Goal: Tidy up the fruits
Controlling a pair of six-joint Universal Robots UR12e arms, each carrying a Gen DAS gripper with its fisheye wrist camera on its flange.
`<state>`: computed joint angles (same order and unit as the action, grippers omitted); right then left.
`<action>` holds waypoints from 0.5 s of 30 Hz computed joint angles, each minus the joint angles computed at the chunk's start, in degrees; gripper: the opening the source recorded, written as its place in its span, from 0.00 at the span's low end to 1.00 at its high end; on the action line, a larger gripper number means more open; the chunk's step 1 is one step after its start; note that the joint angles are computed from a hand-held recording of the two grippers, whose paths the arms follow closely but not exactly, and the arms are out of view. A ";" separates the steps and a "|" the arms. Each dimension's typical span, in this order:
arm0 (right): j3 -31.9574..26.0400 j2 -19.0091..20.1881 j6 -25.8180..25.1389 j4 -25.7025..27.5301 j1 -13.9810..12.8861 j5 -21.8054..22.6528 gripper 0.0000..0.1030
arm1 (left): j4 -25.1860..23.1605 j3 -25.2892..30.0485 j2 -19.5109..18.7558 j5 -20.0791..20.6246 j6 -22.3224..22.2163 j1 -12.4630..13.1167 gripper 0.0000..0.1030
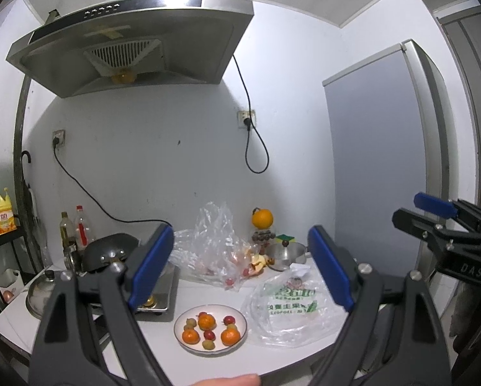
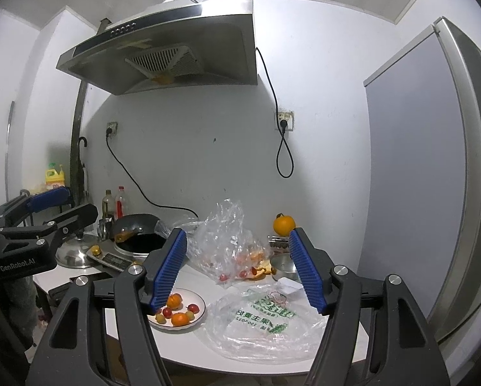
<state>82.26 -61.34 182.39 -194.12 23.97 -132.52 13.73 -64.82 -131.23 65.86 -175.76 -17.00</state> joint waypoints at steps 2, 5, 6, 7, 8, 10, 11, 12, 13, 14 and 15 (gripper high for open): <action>-0.05 -0.03 0.16 0.17 -0.06 0.02 0.67 | -0.23 0.06 -0.01 -0.07 -0.01 0.01 0.84; -0.03 -0.04 0.19 0.43 -0.05 -0.01 0.68 | -0.21 0.12 -0.07 0.03 -0.13 -0.02 0.84; 0.02 -0.06 0.24 0.54 -0.06 0.03 0.68 | -0.25 0.13 -0.07 0.03 -0.15 -0.02 0.84; 0.04 -0.09 0.34 0.68 -0.07 0.05 0.68 | -0.27 0.13 -0.07 0.00 -0.15 -0.01 0.84; 0.07 -0.12 0.35 0.75 -0.07 0.06 0.68 | -0.27 0.13 -0.07 0.00 -0.15 -0.01 0.84; 0.09 -0.13 0.38 0.77 -0.09 0.08 0.68 | -0.37 0.09 -0.04 0.08 -0.03 -0.03 0.84; 0.06 -0.11 0.35 0.76 -0.10 0.06 0.68 | -0.42 0.06 -0.03 0.10 0.04 -0.03 0.84; 0.07 -0.12 0.43 0.77 -0.11 0.08 0.68 | -0.42 0.04 -0.01 0.13 0.10 -0.04 0.84; 0.09 -0.15 0.48 0.81 -0.12 0.09 0.68 | -0.39 -0.01 0.01 0.21 0.09 -0.06 0.84; 0.06 -0.11 0.42 0.78 -0.09 0.02 0.68 | -0.41 -0.02 0.02 0.16 0.06 -0.04 0.84; 0.06 -0.12 0.44 0.76 -0.09 0.03 0.68 | -0.41 -0.01 0.01 0.15 0.02 -0.03 0.84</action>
<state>82.32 -61.46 182.82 -193.36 23.87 -132.48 13.32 -64.83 -131.22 66.00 -175.74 -17.03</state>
